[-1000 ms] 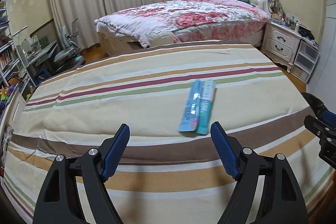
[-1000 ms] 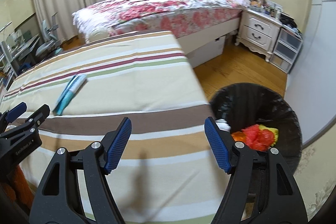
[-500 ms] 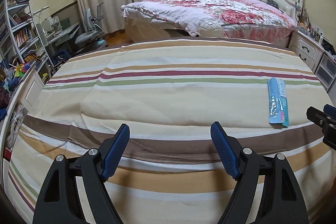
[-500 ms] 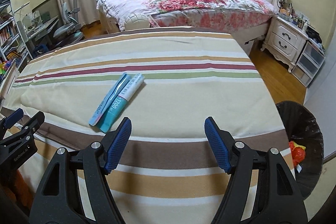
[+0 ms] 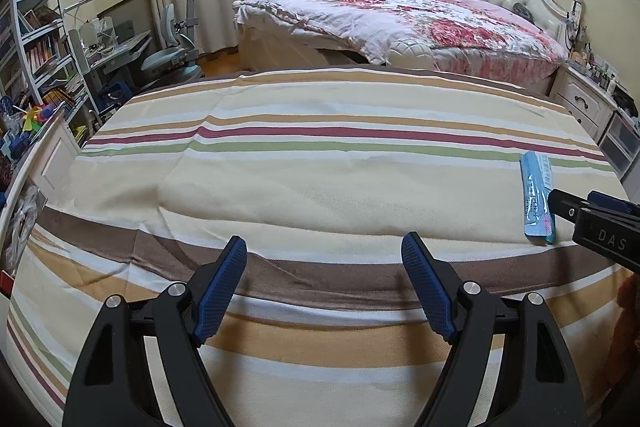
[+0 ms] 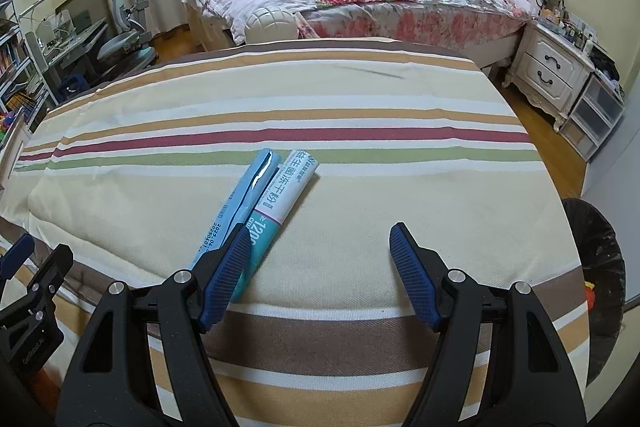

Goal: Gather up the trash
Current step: 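Withdraw both grippers from the bin back over the striped table, then grasp the white-and-teal tube with the right gripper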

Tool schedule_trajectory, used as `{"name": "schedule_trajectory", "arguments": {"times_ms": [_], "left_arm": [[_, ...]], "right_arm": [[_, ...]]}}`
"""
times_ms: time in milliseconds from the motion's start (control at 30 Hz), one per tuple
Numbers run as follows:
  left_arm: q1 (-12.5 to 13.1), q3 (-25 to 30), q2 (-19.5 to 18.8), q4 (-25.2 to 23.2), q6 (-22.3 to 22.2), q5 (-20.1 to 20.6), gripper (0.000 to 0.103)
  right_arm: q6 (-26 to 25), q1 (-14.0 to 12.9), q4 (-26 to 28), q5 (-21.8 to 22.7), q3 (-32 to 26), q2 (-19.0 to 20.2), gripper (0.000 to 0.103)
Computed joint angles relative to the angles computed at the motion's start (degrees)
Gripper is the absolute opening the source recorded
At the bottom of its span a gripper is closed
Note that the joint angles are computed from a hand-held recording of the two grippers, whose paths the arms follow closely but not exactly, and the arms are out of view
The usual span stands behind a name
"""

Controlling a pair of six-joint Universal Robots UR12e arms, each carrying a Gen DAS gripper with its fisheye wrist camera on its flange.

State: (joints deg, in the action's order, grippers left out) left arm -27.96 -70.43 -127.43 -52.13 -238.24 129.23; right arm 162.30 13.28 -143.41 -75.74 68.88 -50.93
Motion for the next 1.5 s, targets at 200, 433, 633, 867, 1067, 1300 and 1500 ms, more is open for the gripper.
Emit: {"name": "schedule_trajectory", "arguments": {"times_ms": [200, 433, 633, 867, 1067, 1300, 1500], "left_arm": [[0.2, -0.6, 0.3, 0.9, -0.3, -0.6, 0.078], [0.2, -0.9, 0.5, 1.4, -0.4, -1.0, 0.078], [0.2, -1.0, 0.5, 1.4, -0.3, -0.9, 0.078], [0.2, -0.8, 0.5, 0.7, -0.1, -0.8, 0.078], [0.1, -0.8, 0.5, 0.7, -0.2, -0.8, 0.078], [0.1, -1.1, 0.6, 1.1, -0.4, -1.0, 0.078], [0.1, -0.9, 0.5, 0.9, -0.4, -1.0, 0.078]], "right_arm": [[-1.0, 0.7, -0.7, -1.6, -0.5, 0.4, 0.07], [-1.0, 0.2, -2.7, -4.0, 0.1, 0.3, 0.072], [0.0, -0.3, -2.6, -3.7, -0.5, 0.5, 0.072], [1.5, -0.4, -0.7, -1.0, -1.5, 0.9, 0.07], [0.6, -0.4, 0.6, -1.3, -2.1, 1.3, 0.05], [-2.8, -1.4, -0.1, -1.1, -0.6, 0.5, 0.051], [-3.2, -2.6, 0.1, -1.1, -0.4, 0.4, 0.055]]}}
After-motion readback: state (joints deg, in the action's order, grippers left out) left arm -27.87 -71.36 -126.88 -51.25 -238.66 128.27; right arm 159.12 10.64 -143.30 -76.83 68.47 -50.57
